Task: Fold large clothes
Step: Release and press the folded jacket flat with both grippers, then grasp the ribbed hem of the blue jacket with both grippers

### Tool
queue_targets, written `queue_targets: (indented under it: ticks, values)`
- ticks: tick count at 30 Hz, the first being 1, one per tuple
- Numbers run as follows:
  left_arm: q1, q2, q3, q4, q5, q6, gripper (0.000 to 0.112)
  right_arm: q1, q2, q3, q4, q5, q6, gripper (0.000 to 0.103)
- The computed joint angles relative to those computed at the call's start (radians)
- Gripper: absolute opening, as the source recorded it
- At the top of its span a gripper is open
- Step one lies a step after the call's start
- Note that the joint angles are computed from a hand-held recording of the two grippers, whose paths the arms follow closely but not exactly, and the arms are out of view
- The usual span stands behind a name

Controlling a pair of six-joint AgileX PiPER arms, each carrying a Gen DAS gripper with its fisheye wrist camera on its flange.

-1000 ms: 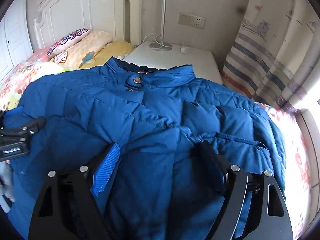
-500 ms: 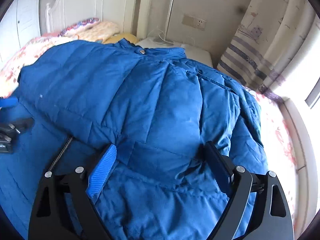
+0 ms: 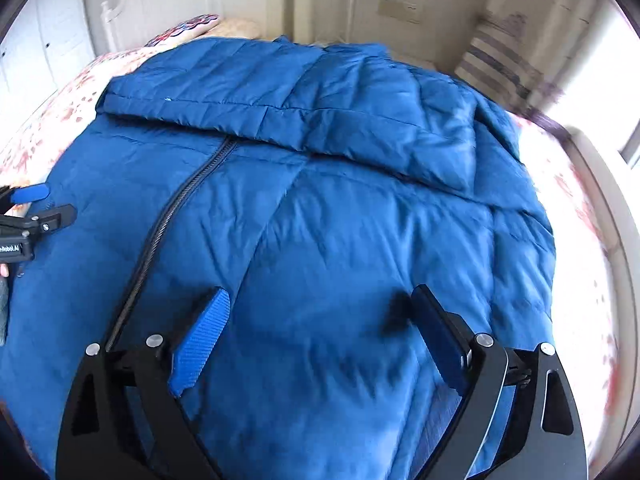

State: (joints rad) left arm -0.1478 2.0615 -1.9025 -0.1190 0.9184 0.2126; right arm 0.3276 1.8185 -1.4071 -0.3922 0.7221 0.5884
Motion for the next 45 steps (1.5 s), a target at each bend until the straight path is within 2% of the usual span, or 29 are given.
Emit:
queue_targets:
  ticks: [2,5,7,9,11,12,16,18,19,20,22,23,25,27,29,31,32,34,36,37,39,40,41,43,45]
  values:
    - [0.036,-0.101,0.12,-0.102,-0.051,0.089,0.1,0.031,-0.097,0.101,-0.019,-0.044,0.021,0.088]
    - [0.054,-0.231,0.305,-0.15,-0.118,0.176,0.101,0.095,-0.221,0.259,-0.068,-0.093,0.08,0.088]
    - [0.03,-0.272,0.409,-0.095,-0.151,0.196,0.101,0.135,-0.238,0.338,-0.075,-0.095,0.081,0.088]
    - [0.011,-0.281,0.496,-0.007,-0.2,0.161,0.101,0.176,-0.269,0.407,-0.158,-0.107,0.186,0.088]
    - [0.014,-0.315,0.538,-0.004,-0.227,0.14,0.101,0.208,-0.325,0.437,-0.166,-0.058,0.249,0.088]
    - [0.02,-0.335,0.542,0.002,-0.207,0.12,0.101,0.231,-0.354,0.45,-0.205,-0.029,0.303,0.088]
    - [0.069,-0.47,0.683,-0.183,-0.233,0.305,0.101,0.352,-0.493,0.541,-0.271,-0.009,0.38,0.088]
    - [0.046,-0.494,0.765,-0.143,-0.273,0.327,0.101,0.414,-0.475,0.569,-0.28,0.021,0.387,0.088]
    - [0.043,-0.499,0.812,-0.143,-0.313,0.348,0.101,0.421,-0.447,0.576,-0.284,0.021,0.398,0.088]
    - [0.049,-0.513,0.85,-0.183,-0.357,0.386,0.101,0.424,-0.449,0.615,-0.302,-0.014,0.449,0.089]
    - [0.082,-0.526,0.862,-0.252,-0.34,0.457,0.101,0.437,-0.501,0.671,-0.333,-0.046,0.524,0.088]
    - [0.089,-0.537,0.856,-0.231,-0.322,0.441,0.101,0.461,-0.535,0.682,-0.328,-0.012,0.525,0.088]
    - [0.119,-0.589,0.887,-0.237,-0.342,0.456,0.101,0.513,-0.618,0.718,-0.354,0.053,0.577,0.088]
    - [0.211,-0.617,0.898,-0.355,-0.312,0.573,0.101,0.584,-0.722,0.767,-0.399,0.162,0.669,0.088]
    - [0.298,-0.591,0.88,-0.434,-0.286,0.638,0.101,0.629,-0.856,0.836,-0.413,0.283,0.753,0.088]
    - [0.36,-0.558,0.869,-0.473,-0.263,0.656,0.101,0.618,-0.976,0.909,-0.387,0.328,0.806,0.088]
    - [0.385,-0.538,0.862,-0.483,-0.246,0.655,0.101,0.575,-1.037,0.948,-0.354,0.325,0.812,0.083]
    - [0.444,-0.522,0.873,-0.578,-0.205,0.731,0.099,0.454,-1.12,1.005,-0.284,0.253,0.75,0.079]
    - [0.447,-0.54,0.896,-0.608,-0.205,0.778,0.098,0.416,-1.175,1.053,-0.256,0.183,0.743,0.071]
    - [0.446,-0.547,0.903,-0.619,-0.198,0.796,0.093,0.441,-1.183,1.067,-0.269,0.175,0.782,0.07]
    - [0.442,-0.566,0.917,-0.644,-0.17,0.834,0.088,0.485,-1.169,1.071,-0.297,0.151,0.823,0.059]
    - [0.424,-0.586,0.93,-0.641,-0.165,0.848,0.088,0.483,-1.15,1.069,-0.296,0.104,0.816,0.06]
    - [0.403,-0.604,0.946,-0.623,-0.19,0.841,0.088,0.504,-1.097,1.052,-0.324,0.097,0.849,0.06]
    - [0.368,-0.6,0.949,-0.575,-0.219,0.799,0.088,0.549,-1.041,1.029,-0.355,0.127,0.895,0.06]
    - [0.374,-0.573,0.935,-0.58,-0.218,0.796,0.094,0.459,-1.091,1.051,-0.3,0.054,0.812,0.059]
